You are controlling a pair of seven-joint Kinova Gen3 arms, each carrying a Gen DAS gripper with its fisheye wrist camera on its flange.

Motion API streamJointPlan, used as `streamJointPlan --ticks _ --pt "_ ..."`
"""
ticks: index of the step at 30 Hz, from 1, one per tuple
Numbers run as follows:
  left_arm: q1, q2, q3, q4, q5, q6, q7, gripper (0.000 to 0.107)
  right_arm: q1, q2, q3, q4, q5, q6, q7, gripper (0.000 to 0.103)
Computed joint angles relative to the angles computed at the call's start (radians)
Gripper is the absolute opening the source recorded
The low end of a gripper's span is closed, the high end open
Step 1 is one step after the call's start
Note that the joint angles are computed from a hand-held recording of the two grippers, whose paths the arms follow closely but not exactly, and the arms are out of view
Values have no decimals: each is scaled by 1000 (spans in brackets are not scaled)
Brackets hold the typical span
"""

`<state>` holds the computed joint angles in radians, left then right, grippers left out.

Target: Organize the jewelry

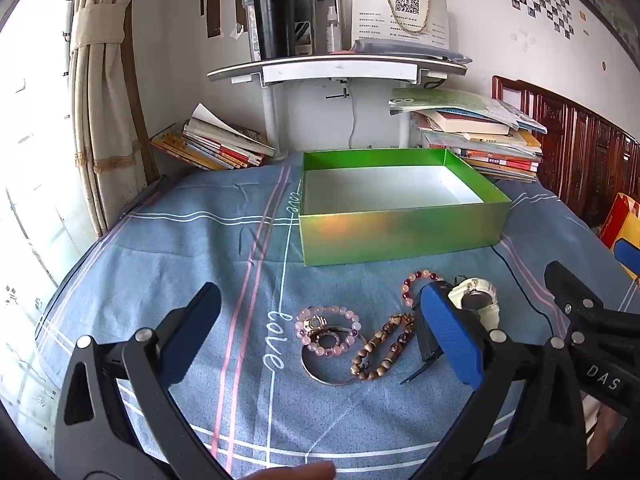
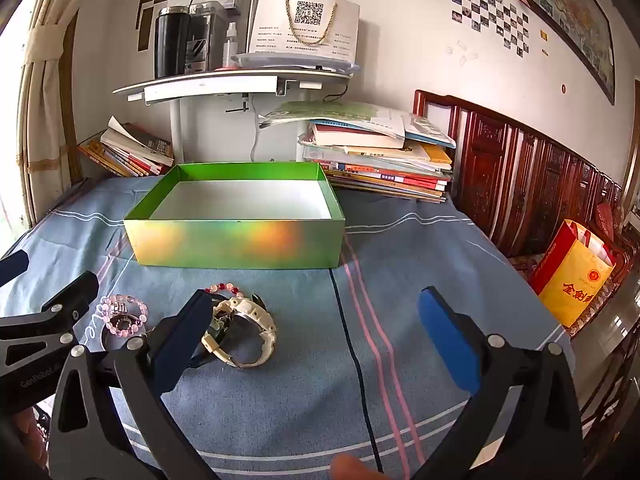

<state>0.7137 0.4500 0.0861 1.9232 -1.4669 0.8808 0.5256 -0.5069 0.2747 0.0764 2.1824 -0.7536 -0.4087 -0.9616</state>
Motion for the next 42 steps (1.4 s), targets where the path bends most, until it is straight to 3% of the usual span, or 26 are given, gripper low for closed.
streamJointPlan --ticks 42 --pt "1 -2 8 13 -16 10 27 99 -6 -6 1 1 -24 9 22 101"
